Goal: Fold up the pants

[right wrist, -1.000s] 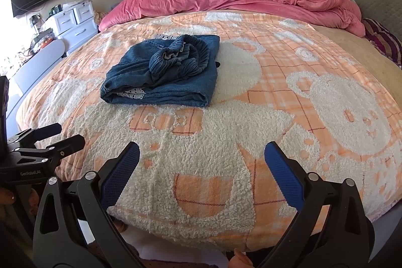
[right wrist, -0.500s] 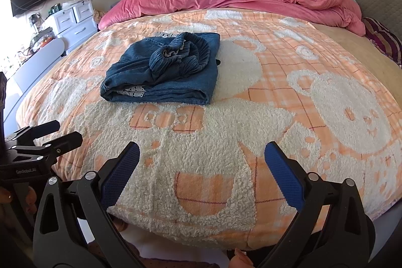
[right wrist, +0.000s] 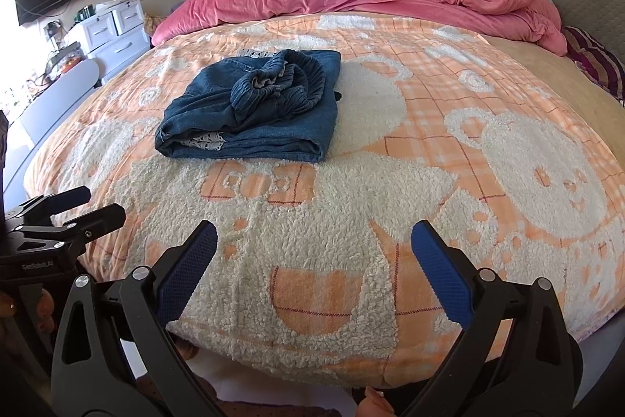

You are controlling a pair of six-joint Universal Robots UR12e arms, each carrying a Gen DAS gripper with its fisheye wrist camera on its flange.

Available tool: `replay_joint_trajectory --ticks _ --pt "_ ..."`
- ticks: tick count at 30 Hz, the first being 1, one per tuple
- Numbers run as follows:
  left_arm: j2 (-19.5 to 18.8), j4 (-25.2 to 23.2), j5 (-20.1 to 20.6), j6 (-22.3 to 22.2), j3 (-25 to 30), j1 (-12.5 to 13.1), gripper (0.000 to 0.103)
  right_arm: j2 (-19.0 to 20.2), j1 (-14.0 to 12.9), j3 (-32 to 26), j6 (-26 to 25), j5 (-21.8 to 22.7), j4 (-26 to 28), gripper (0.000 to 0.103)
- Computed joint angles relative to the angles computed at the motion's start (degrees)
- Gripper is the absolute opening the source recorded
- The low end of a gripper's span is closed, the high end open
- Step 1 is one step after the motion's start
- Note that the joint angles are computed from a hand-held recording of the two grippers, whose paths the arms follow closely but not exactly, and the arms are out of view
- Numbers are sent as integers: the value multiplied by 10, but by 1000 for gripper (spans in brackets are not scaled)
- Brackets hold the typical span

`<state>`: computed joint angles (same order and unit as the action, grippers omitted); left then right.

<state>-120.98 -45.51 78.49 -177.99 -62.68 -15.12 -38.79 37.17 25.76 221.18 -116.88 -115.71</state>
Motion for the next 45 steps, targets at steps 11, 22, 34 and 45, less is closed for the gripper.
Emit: replay_joint_trajectory --ticks 11,22,34,45 --pt "1 1 -1 0 0 1 99 0 0 -1 3 0 6 94" --pt "2 -6 -2 1 1 0 99 -3 0 6 2 1 5 94" --pt "-2 -18 -6 10 9 0 99 -5 -1 10 4 3 7 94" --pt "-7 -37 8 32 22 -3 99 2 -2 -6 6 10 26 94"
